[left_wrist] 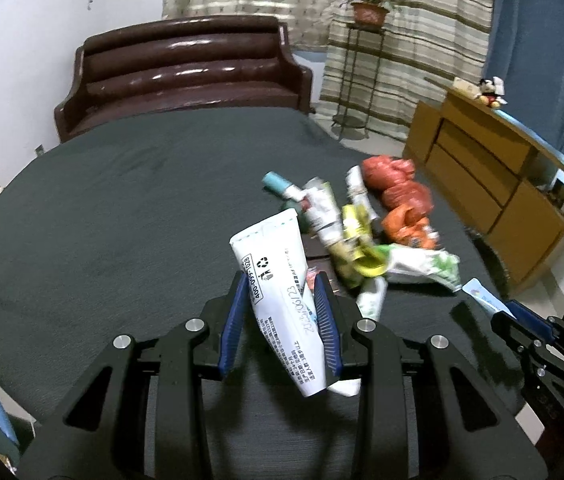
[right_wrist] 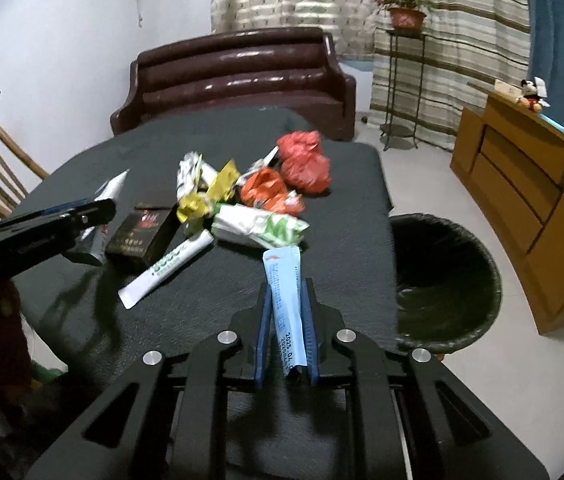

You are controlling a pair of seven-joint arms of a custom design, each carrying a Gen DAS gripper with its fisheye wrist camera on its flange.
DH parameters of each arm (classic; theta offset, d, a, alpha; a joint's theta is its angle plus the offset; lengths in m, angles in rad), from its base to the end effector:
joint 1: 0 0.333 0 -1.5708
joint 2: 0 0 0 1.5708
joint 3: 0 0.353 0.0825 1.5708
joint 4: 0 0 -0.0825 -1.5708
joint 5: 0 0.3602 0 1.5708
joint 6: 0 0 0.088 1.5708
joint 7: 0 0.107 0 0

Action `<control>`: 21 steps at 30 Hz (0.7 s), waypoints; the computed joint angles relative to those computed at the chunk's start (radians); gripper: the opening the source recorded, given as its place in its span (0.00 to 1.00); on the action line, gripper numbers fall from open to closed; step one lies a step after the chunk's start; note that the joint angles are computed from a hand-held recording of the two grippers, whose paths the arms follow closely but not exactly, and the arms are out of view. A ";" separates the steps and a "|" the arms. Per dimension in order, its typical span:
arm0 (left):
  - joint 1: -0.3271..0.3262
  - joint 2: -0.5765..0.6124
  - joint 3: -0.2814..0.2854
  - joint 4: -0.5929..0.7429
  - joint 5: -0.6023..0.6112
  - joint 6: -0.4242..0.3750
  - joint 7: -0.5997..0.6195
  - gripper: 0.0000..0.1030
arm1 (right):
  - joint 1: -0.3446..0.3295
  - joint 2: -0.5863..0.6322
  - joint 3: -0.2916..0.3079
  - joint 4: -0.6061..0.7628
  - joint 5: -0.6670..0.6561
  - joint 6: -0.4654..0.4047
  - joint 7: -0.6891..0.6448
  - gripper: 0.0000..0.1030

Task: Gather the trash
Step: 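Carry the white tube and blue tube over the black trash bin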

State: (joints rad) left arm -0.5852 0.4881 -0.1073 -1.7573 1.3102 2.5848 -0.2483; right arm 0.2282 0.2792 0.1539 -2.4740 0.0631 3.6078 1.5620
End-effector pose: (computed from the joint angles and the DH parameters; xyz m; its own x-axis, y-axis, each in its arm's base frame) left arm 0.5198 -0.4408 0.3659 0.0707 -0.9951 0.0694 -0.6563 -0.0988 -0.7480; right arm 0.4938 0.1859 0.3448 0.3174 -0.9464 -0.0596 -0.6365 -0.1660 -0.7532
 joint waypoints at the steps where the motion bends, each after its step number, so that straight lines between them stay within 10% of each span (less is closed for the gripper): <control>1: -0.001 0.005 -0.001 0.013 0.005 0.006 0.004 0.32 | 0.002 -0.006 -0.007 -0.008 0.009 0.013 -0.003 0.16; 21: -0.112 0.412 0.033 0.662 -0.263 0.072 0.477 0.32 | -0.012 0.101 -0.119 0.158 0.263 0.095 -0.150 0.16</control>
